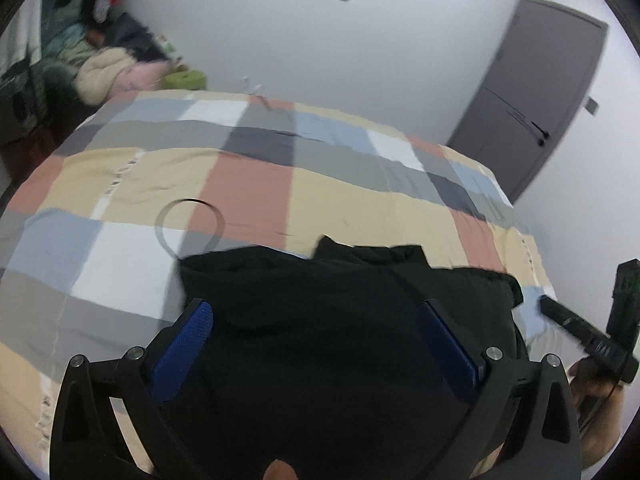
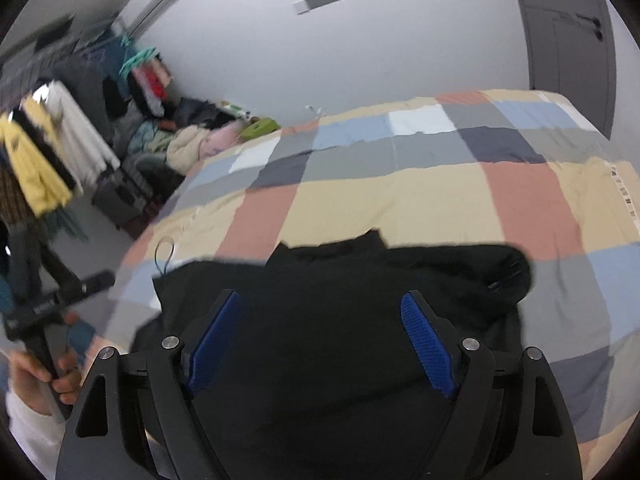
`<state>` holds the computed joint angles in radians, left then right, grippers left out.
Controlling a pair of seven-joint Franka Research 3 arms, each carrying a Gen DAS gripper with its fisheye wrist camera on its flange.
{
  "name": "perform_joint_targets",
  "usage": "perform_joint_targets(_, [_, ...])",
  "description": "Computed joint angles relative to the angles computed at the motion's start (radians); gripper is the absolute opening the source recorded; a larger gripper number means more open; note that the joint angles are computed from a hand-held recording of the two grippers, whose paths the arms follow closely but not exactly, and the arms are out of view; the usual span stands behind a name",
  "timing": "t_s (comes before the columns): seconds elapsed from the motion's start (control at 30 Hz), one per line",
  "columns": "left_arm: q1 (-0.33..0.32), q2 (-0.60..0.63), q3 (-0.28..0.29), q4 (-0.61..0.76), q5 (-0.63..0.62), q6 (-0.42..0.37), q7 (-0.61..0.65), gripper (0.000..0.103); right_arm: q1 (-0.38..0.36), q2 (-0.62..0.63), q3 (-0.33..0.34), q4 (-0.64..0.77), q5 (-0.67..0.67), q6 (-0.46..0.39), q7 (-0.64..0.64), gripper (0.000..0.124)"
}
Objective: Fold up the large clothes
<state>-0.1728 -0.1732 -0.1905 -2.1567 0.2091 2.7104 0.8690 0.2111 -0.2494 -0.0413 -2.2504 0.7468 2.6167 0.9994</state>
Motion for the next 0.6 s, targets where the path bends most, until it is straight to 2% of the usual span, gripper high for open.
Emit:
perform_joint_targets(0.13, [0.005, 0.062, -0.039, 0.016, 0.127, 0.015, -0.075, 0.102, 0.039, 0.0, 0.032, -0.093, 0.032, 0.152, -0.038, 0.082])
perform_joint_targets(0.3, [-0.011, 0.176, -0.033, 0.07, 0.192, 0.033, -0.106, 0.102, 0.055, 0.04, 0.038, -0.126, -0.012, 0.262, -0.035, 0.082])
perform_joint_targets(0.4, [-0.022, 0.242, -0.019, 0.104, 0.213, 0.045, -0.12, 0.102, 0.075, 0.084, 0.027, -0.105, 0.014, 0.296, -0.069, 0.083])
perform_joint_targets(0.6, [-0.035, 0.34, 0.012, 0.186, 0.239, 0.056, -0.16, 0.103, 0.07, 0.179, 0.034, -0.03, 0.074, 0.309, -0.126, 0.083])
